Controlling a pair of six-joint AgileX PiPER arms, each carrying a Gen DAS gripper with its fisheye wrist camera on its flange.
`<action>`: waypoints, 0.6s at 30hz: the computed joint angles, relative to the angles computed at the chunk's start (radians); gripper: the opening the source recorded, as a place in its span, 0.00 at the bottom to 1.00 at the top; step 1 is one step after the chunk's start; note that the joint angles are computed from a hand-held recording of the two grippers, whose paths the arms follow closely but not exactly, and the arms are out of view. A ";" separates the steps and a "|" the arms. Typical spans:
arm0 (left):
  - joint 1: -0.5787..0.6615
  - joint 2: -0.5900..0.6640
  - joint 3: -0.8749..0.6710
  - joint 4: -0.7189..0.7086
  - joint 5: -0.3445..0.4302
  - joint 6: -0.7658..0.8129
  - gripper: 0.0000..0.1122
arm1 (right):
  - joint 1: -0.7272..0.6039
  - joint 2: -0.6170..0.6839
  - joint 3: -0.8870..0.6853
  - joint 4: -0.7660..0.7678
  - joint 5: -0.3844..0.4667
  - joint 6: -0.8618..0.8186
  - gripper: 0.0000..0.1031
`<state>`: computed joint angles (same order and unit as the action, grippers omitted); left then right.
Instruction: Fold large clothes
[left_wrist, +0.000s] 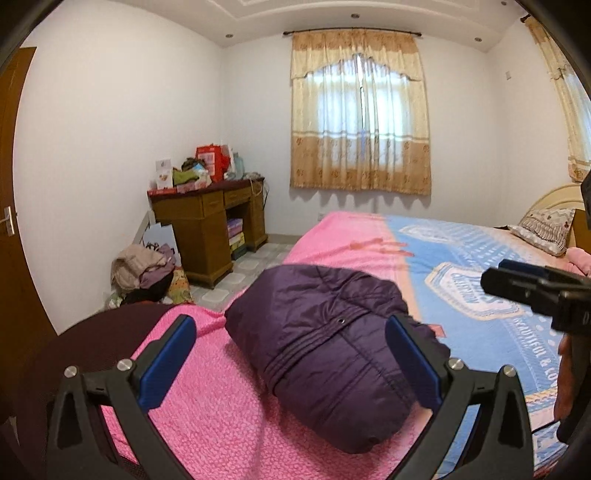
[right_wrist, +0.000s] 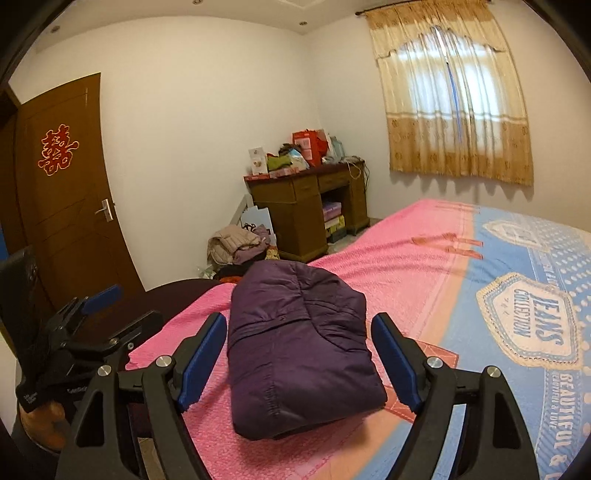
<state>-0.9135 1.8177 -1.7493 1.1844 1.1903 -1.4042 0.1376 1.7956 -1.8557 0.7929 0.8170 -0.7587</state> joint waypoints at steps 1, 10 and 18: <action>-0.005 -0.007 0.007 0.008 -0.001 -0.006 0.92 | 0.001 -0.018 0.029 0.011 -0.008 -0.017 0.79; 0.017 -0.007 0.026 -0.002 -0.028 -0.021 0.92 | 0.003 -0.036 0.060 0.041 -0.019 -0.068 0.79; 0.012 -0.014 0.041 0.004 -0.031 -0.033 0.92 | 0.011 -0.043 0.069 0.026 -0.009 -0.057 0.79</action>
<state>-0.9011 1.8042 -1.7088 1.1885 1.1588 -1.4369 0.1483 1.7525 -1.7865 0.8190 0.8076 -0.8158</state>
